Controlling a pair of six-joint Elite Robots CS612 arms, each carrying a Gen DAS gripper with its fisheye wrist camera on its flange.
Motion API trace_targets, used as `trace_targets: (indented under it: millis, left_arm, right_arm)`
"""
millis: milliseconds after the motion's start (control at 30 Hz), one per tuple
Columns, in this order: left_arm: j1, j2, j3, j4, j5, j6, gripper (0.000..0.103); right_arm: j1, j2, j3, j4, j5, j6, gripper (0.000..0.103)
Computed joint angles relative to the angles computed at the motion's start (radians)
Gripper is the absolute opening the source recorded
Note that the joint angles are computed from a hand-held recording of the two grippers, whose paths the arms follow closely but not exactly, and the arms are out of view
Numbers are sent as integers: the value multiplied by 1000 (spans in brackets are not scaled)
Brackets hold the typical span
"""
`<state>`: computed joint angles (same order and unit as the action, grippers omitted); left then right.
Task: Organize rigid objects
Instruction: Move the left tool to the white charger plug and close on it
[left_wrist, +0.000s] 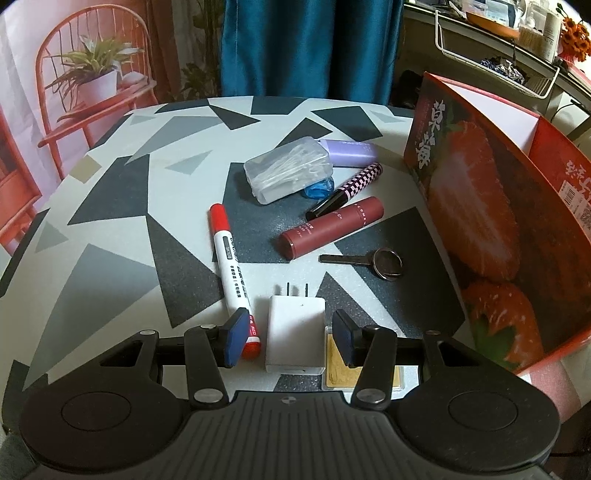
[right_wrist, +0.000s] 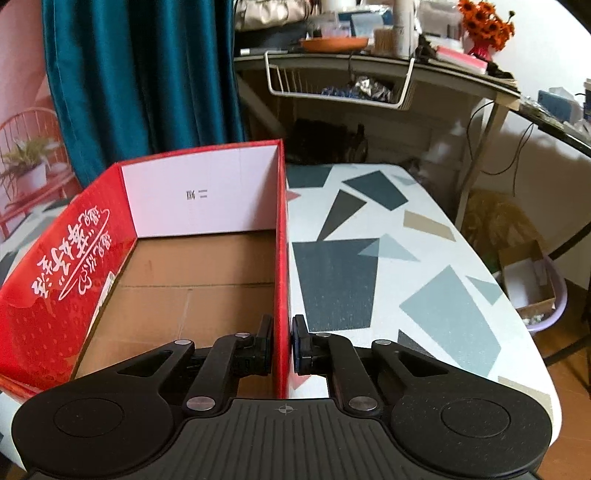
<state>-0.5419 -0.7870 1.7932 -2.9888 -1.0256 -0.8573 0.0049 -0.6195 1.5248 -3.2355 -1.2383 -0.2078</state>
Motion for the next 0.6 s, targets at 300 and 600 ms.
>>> trace_targets:
  millis: [300, 600]
  left_arm:
    - [-5, 0, -6, 31, 22, 21, 52]
    - [-4, 13, -18, 44, 49, 67, 37]
  right_arm:
    - [5, -18, -28, 138, -16, -67, 10]
    - [12, -25, -44, 200, -41, -102, 10]
